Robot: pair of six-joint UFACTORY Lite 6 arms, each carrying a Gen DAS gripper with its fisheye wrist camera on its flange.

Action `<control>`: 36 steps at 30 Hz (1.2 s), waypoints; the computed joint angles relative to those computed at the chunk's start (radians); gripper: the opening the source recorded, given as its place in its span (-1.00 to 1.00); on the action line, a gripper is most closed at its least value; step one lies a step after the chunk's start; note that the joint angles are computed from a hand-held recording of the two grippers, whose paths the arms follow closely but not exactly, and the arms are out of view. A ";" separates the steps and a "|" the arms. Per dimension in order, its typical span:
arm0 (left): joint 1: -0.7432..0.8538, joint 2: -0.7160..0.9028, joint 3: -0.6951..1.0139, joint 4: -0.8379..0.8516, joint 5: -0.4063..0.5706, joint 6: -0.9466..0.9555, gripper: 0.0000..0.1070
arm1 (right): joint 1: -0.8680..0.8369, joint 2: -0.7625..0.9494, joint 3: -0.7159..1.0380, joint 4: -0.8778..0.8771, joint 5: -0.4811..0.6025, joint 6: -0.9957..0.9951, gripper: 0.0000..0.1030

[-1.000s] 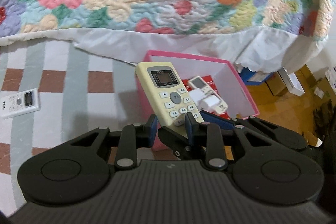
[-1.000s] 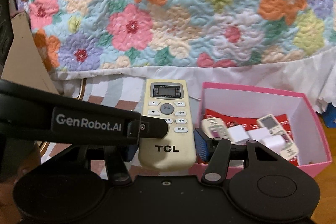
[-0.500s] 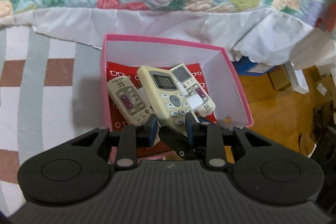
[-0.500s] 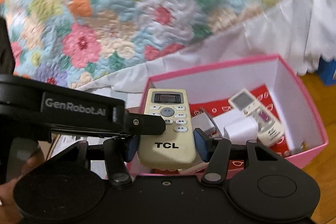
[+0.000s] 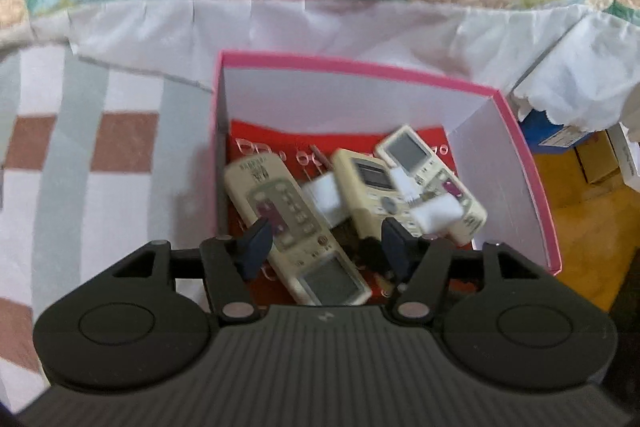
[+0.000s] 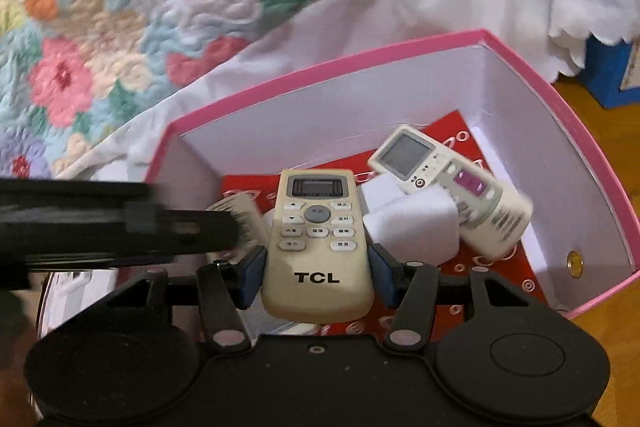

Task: Organize rigid objects
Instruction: 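Carry the cream TCL remote with the left gripper into the box and release, then withdraw the open left gripper to the white TCL remote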

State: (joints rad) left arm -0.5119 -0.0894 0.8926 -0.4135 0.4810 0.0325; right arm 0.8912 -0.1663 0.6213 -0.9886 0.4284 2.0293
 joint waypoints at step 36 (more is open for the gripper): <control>1.387 0.140 0.471 -0.227 0.784 1.118 0.14 | 0.314 0.851 1.387 0.525 0.123 -1.081 0.31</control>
State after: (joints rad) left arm 0.8752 0.0504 1.3634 -0.6406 1.2653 1.1501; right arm 1.2048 0.6844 2.0087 -0.4632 0.5513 0.9479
